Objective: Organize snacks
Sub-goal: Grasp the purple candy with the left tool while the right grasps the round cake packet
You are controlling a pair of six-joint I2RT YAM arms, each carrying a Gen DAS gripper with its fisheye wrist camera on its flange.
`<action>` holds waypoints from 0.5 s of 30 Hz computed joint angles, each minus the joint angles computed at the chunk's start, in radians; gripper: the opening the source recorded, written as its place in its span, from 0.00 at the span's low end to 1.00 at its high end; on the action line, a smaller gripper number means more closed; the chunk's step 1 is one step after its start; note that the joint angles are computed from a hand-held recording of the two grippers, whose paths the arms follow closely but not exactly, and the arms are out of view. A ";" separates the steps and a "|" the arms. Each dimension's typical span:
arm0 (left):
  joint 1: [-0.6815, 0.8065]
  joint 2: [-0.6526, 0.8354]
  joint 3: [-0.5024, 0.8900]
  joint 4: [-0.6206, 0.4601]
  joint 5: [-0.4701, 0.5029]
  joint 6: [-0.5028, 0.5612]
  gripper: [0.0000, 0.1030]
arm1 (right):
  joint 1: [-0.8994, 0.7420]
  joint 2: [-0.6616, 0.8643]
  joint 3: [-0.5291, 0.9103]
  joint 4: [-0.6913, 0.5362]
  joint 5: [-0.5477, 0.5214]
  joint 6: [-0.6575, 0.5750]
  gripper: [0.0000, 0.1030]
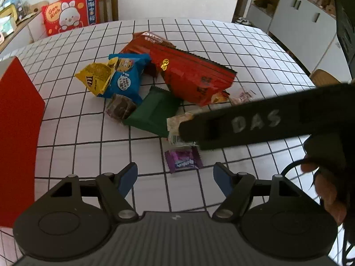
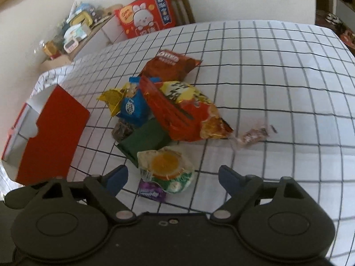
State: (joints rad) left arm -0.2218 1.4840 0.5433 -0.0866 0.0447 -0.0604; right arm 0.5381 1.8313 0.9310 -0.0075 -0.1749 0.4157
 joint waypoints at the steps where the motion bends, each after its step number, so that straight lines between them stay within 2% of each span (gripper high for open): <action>1: -0.002 0.015 0.006 0.007 -0.003 -0.005 0.73 | 0.002 0.015 0.017 -0.011 -0.001 -0.008 0.81; 8: -0.035 0.063 -0.007 0.089 -0.036 -0.010 0.71 | 0.016 0.085 0.076 -0.036 0.018 -0.049 0.72; 11: -0.039 0.083 -0.010 0.120 -0.035 -0.004 0.67 | 0.022 0.090 0.072 -0.019 0.031 -0.067 0.70; 13: -0.039 0.093 -0.010 0.132 -0.027 -0.003 0.63 | 0.029 0.096 0.077 -0.014 0.049 -0.086 0.69; 15: -0.036 0.098 -0.008 0.133 -0.008 -0.001 0.55 | 0.035 0.095 0.073 -0.006 0.069 -0.100 0.65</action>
State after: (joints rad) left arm -0.2575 1.5823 0.5355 0.0465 0.0368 -0.0611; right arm 0.5731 1.9261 1.0036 -0.0138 -0.1055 0.3162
